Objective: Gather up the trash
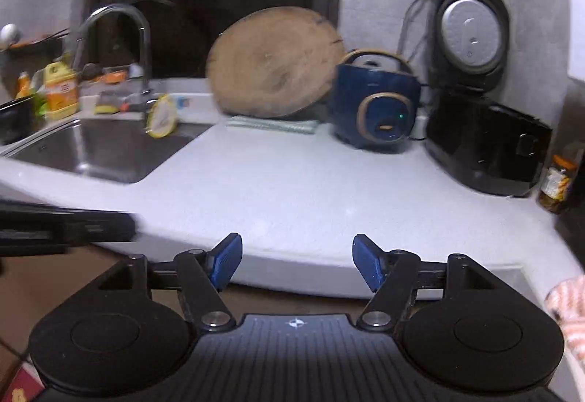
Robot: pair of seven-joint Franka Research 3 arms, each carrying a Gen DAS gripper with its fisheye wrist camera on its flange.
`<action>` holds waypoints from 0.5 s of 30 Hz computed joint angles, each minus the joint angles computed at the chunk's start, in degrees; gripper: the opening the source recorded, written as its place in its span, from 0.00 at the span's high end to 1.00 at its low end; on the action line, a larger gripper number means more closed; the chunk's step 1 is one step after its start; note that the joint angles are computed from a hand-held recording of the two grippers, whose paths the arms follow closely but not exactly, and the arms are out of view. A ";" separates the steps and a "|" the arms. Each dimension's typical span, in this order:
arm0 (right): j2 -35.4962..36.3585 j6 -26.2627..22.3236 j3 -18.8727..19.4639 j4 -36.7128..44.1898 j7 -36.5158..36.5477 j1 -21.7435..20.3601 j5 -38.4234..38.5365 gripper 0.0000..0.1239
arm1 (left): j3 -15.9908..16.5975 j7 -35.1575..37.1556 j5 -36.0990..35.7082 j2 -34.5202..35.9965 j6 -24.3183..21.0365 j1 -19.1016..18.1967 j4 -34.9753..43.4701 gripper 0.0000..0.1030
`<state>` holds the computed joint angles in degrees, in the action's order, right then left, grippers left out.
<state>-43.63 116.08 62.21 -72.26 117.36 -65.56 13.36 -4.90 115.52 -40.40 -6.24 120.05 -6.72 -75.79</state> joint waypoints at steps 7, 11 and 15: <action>-0.49 10.03 -1.06 -9.49 6.59 4.04 0.50 0.44 | -3.08 -5.82 15.57 -3.87 19.94 -1.17 -10.61 0.85; 3.23 8.92 3.84 -5.49 7.52 0.64 -2.01 0.44 | -2.75 -9.62 18.82 -2.25 16.37 -2.75 -8.62 0.85; 1.59 9.38 3.93 -5.47 6.87 0.55 -2.12 0.44 | -1.98 -5.20 16.73 -5.76 19.22 -4.82 -13.39 0.85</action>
<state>-42.04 125.46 66.14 -77.74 124.22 -65.01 11.24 -6.88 110.32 -23.68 -12.00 139.27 -11.54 -89.19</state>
